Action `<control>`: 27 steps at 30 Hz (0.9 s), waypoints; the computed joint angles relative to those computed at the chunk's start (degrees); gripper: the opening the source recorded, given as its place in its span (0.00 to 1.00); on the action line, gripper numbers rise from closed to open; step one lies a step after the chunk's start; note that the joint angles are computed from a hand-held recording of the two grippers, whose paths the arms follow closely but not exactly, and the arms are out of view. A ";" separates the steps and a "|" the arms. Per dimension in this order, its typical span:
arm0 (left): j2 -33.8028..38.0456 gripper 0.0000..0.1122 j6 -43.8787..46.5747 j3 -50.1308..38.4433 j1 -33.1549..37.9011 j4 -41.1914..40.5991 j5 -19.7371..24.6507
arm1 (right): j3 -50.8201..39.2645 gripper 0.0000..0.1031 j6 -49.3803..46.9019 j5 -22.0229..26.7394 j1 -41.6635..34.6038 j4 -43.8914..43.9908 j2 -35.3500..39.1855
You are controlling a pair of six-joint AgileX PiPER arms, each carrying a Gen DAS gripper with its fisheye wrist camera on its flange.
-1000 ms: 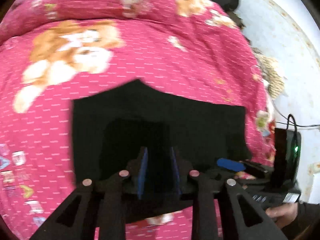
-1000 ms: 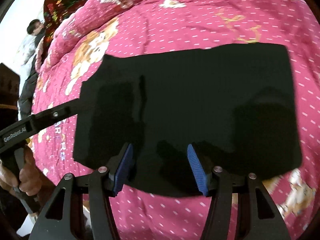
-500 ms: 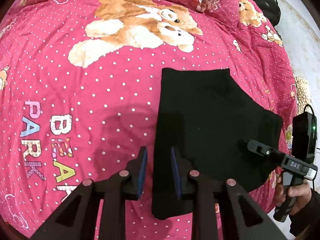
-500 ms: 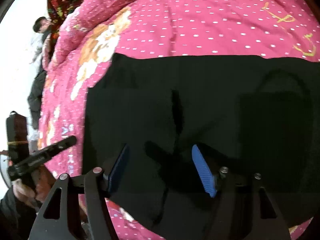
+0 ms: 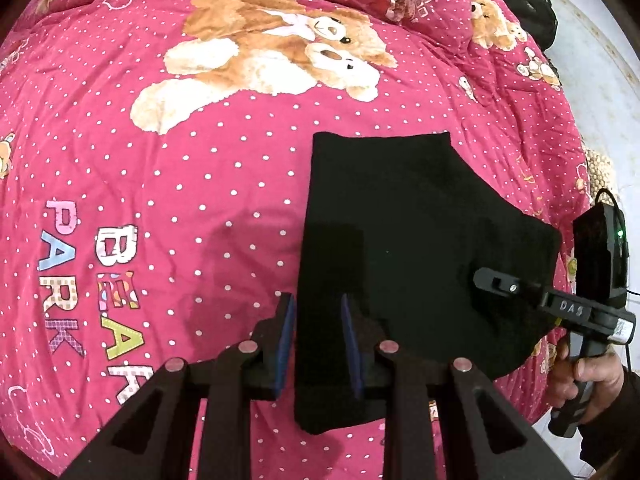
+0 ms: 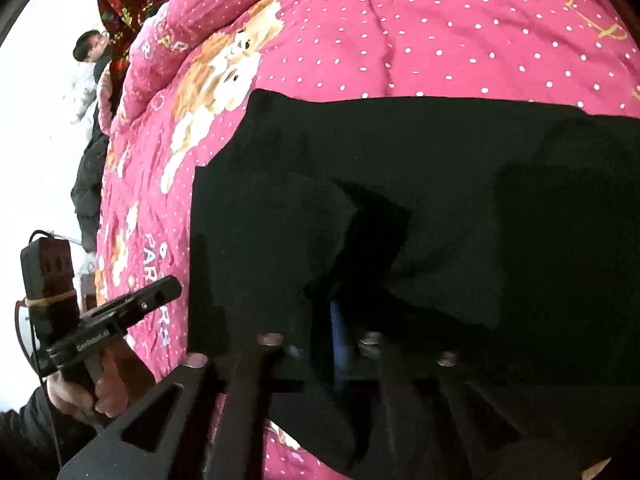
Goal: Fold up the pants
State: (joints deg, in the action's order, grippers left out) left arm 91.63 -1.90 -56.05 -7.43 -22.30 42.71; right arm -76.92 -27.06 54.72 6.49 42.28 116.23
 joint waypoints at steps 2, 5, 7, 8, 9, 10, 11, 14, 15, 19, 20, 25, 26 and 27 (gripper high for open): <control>-0.47 0.23 0.10 0.03 -0.26 -0.27 -0.07 | 0.23 0.03 -0.25 -0.21 -0.98 0.60 -1.19; -0.37 0.23 0.13 -0.14 -0.85 -0.53 -0.18 | -0.98 0.03 -0.27 0.03 -2.84 0.28 -1.53; 0.13 0.23 -0.13 -0.30 -1.34 -0.51 -0.07 | -1.94 0.02 1.01 0.27 -3.25 -1.45 -0.48; 0.27 0.23 -0.20 -0.31 -1.57 -0.54 -0.04 | -1.98 0.02 1.32 0.33 -3.52 -1.86 -0.04; 0.35 0.23 0.02 -0.21 -1.74 -0.82 -0.03 | -1.66 0.02 1.15 0.21 -3.79 -1.52 0.04; 0.40 0.23 0.19 -0.10 -1.90 -0.96 0.04 | -1.42 0.02 0.79 0.46 -4.16 -0.82 0.12; 0.59 0.23 0.10 -0.05 -2.17 -0.78 0.13 | -1.20 0.02 0.25 1.01 -4.60 0.32 0.47; 1.00 0.23 -0.41 0.09 -2.65 -0.48 0.32 | -1.86 0.10 1.31 3.16 -5.48 2.17 2.13; 1.04 0.23 -0.58 0.11 -2.73 -0.41 0.40 | -1.70 0.23 1.38 3.65 -5.63 2.93 2.45; 1.17 0.23 -0.88 -0.27 -3.01 -0.20 0.71 | 0.02 0.49 -2.69 6.72 -5.44 5.93 3.05; 1.22 0.23 -0.79 -0.40 -3.09 -0.27 0.76 | 0.72 0.49 -3.53 7.37 -4.95 5.85 2.98; 1.95 0.23 -0.17 -0.86 -3.64 -0.79 0.91 | 2.76 0.42 -5.07 5.79 -2.80 5.26 2.15; 2.10 0.23 -0.23 -0.91 -3.76 -0.78 0.94 | 1.90 0.34 -3.65 5.14 -2.20 4.01 2.49; 2.30 0.23 -0.32 -1.02 -3.86 -0.75 0.99 | 0.84 0.11 -2.13 4.67 -1.77 2.88 3.17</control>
